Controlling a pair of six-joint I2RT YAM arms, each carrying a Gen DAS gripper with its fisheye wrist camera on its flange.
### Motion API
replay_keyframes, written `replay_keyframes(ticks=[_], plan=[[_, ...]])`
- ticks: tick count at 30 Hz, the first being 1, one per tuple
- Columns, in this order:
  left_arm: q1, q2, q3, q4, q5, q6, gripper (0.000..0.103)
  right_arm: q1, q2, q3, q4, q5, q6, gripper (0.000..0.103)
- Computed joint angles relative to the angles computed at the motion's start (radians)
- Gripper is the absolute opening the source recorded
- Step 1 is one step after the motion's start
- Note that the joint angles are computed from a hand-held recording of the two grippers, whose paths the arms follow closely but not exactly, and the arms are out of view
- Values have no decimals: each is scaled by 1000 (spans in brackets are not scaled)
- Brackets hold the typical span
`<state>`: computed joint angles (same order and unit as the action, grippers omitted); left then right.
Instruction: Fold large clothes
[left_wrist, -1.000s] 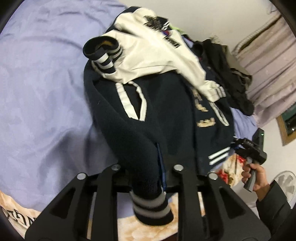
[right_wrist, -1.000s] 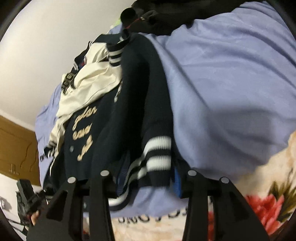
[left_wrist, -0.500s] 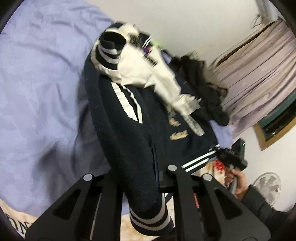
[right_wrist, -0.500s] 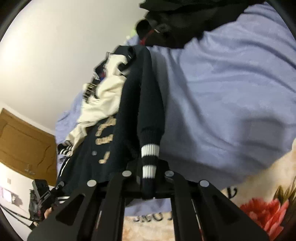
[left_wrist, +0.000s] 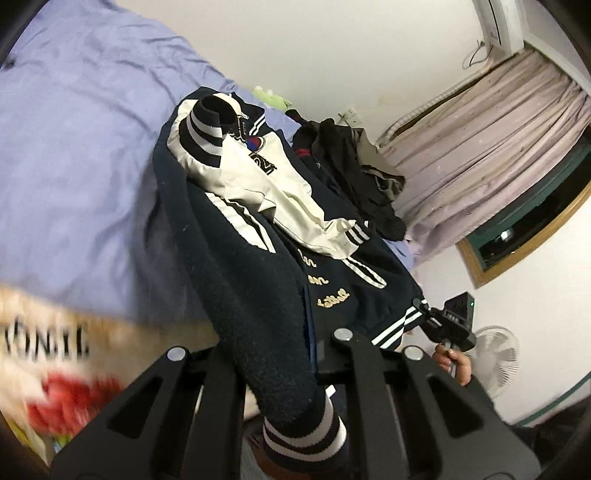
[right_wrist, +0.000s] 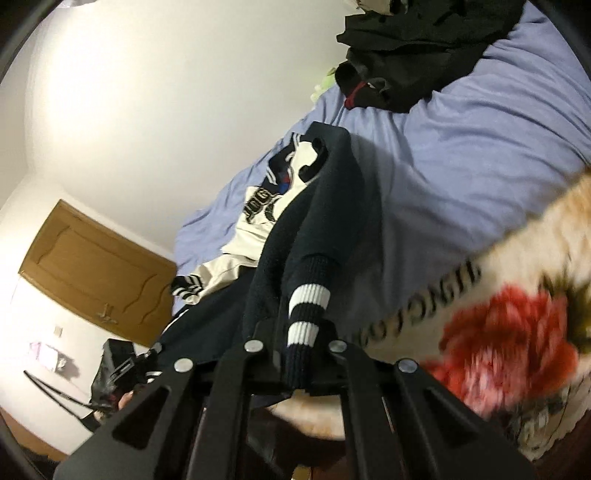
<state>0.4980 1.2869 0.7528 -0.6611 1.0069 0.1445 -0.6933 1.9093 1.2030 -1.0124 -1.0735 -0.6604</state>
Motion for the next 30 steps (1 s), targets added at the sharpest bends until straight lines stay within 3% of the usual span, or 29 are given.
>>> replay_keyframes(ticks=[1,3,5,7,9,11,13,16,20,22,25,30], plan=[[18,-33,-4,-55,10,27,9,-45,-7,-9,-97,-4,-100,6],[127,-110,-15,-288,49,206,9,-142,-12,-40,-271,1,-282,6],[231,-132,-16,-487,77,380,9,-211,-7,-74,-396,15,-409,6],[298,-131,-14,-605,84,483,9,-262,-24,-106,-468,39,-487,6],[311,-141,-11,-624,83,480,9,-273,-31,-109,-506,33,-507,6],[271,-149,6,-539,81,373,9,-246,-36,-85,-512,-25,-465,6],[217,-155,24,-406,94,191,9,-196,-42,-42,-460,-95,-358,6],[147,-95,76,-177,93,-69,9,-104,-52,26,-228,-198,-4,6],[48,24,152,126,35,-387,9,29,-72,36,398,-217,712,6],[2,91,198,238,-14,-503,10,89,-42,71,594,-181,913,6],[-57,218,290,355,-89,-627,10,172,39,182,728,-106,1083,6],[-117,489,513,439,-188,-752,10,294,274,535,692,29,1171,6]])
